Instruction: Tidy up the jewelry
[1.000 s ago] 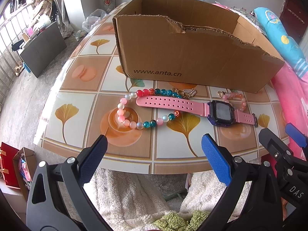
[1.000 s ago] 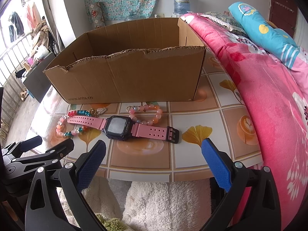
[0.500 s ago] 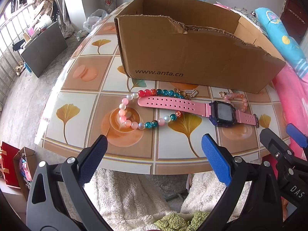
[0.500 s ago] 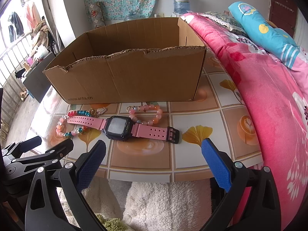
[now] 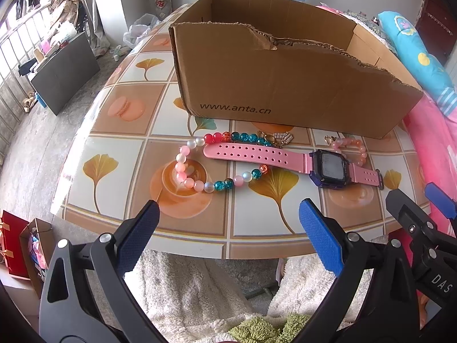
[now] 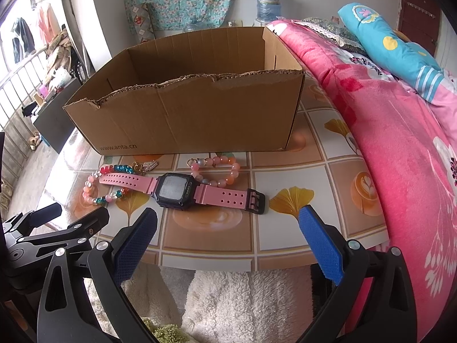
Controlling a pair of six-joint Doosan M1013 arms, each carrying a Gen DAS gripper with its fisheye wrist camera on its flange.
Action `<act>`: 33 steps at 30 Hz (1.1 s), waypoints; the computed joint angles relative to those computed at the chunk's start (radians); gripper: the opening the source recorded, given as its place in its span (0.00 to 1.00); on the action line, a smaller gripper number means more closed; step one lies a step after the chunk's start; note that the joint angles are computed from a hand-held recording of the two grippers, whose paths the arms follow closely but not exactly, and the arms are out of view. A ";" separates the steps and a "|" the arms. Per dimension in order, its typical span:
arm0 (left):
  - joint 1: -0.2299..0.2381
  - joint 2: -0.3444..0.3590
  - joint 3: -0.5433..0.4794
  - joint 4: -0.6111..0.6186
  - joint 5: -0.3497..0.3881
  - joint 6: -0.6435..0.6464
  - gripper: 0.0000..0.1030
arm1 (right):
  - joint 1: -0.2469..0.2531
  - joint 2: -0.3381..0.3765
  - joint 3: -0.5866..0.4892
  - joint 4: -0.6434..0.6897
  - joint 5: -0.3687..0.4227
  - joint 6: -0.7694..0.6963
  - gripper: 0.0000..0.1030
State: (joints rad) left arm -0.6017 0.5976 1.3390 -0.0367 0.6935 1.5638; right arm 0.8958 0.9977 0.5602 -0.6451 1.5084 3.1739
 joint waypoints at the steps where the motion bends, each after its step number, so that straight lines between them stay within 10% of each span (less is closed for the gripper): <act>1: 0.000 -0.001 0.001 0.000 -0.002 0.000 0.92 | 0.000 0.001 -0.002 0.000 0.001 -0.001 0.94; 16: 0.000 0.000 0.006 0.024 -0.018 -0.027 0.92 | -0.001 0.003 -0.006 0.001 0.003 -0.005 0.94; 28: 0.014 -0.035 0.067 0.095 -0.171 -0.089 0.92 | -0.001 -0.024 0.054 -0.017 -0.051 0.016 0.94; 33: 0.048 -0.056 0.115 -0.209 -0.280 0.217 0.92 | -0.002 -0.063 0.137 -0.045 -0.149 0.021 0.94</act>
State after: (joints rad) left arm -0.5538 0.5419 1.4542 -0.2459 0.4135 1.7806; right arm 0.8936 0.9351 0.6976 -0.6904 1.3597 3.1951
